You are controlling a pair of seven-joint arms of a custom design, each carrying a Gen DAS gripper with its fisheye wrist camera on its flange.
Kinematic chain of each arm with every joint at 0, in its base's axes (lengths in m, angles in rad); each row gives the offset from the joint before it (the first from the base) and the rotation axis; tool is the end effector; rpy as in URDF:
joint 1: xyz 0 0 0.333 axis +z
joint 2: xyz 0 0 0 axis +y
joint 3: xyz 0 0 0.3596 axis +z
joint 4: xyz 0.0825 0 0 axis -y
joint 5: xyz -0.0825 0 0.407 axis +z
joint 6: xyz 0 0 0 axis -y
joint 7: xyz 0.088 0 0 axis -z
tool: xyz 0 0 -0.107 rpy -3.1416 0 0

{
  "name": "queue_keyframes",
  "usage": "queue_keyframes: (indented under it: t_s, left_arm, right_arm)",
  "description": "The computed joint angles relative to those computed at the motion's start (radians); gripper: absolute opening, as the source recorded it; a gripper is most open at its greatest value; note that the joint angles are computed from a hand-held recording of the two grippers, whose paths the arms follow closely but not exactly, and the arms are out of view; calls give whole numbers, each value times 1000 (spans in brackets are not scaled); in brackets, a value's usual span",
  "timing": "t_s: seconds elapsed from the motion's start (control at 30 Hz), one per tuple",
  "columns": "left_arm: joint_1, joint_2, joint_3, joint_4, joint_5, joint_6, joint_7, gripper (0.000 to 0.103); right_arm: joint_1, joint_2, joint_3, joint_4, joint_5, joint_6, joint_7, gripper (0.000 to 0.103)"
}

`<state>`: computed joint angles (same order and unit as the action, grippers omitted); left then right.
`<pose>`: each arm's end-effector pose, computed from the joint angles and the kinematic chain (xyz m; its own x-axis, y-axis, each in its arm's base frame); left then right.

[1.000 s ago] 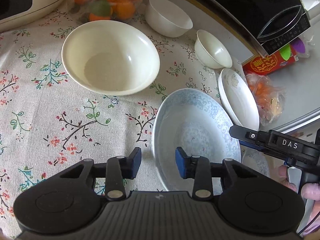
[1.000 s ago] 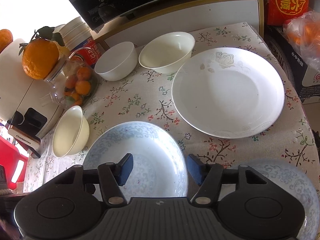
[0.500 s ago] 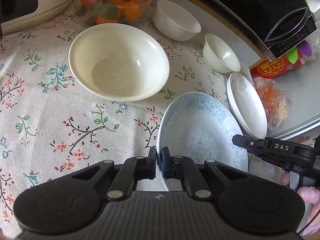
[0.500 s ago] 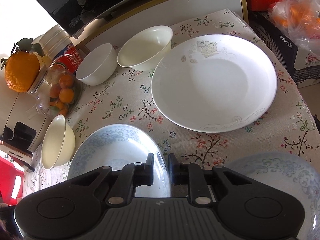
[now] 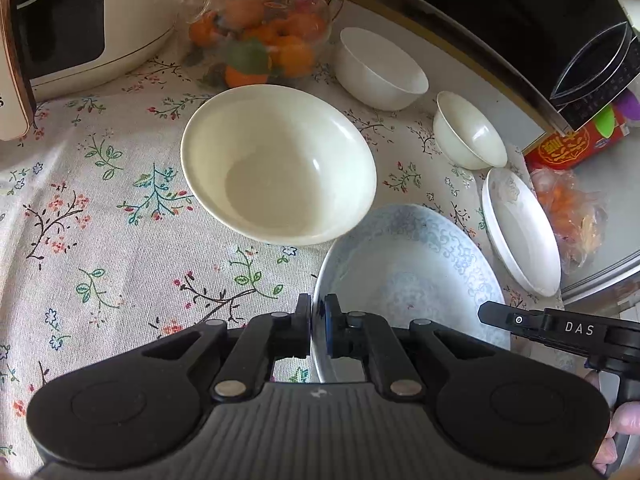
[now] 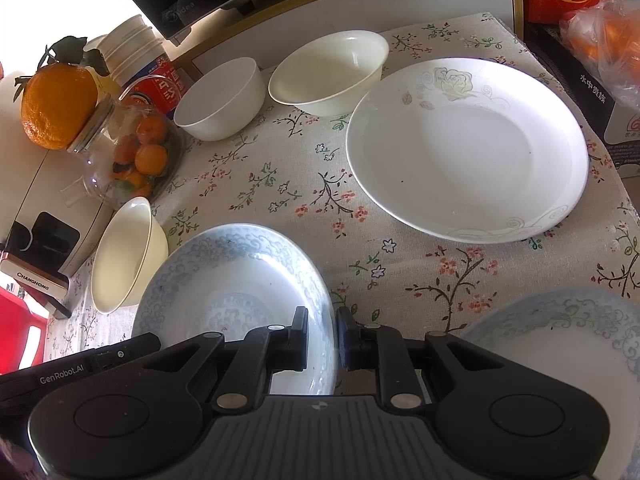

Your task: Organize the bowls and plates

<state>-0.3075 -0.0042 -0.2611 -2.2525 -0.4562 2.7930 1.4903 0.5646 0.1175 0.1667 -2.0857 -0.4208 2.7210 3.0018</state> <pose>0.4976 -0.2940 0.4524 -0.1783 -0.9090 0.3768 -0.9100 0.0066 -0.4146 0.4599 0.4286 0.4557 -0.2547 -0.8842 -0.3915 -0.8361 0.4048 -0.3702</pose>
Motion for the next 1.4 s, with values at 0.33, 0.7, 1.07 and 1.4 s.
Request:
queue_keyframes:
  t_s: [0.33, 0.7, 1.07, 1.4]
  left_arm:
    - [-7, 7, -5, 16, -16, -16, 17, 17]
    - [-19, -23, -12, -9, 49, 4, 8, 57]
    - [1, -90, -51, -82, 381, 101, -167, 91]
    - [58, -121, -118, -114, 728, 148, -409, 102]
  right_arm:
    - [5, 3, -2, 5, -23, -10, 5, 14]
    - [18, -16, 4, 12, -89, -32, -29, 35]
    - [49, -58, 27, 31, -277, -169, 57, 80]
    - [74, -116, 71, -1, -409, -286, 112, 91]
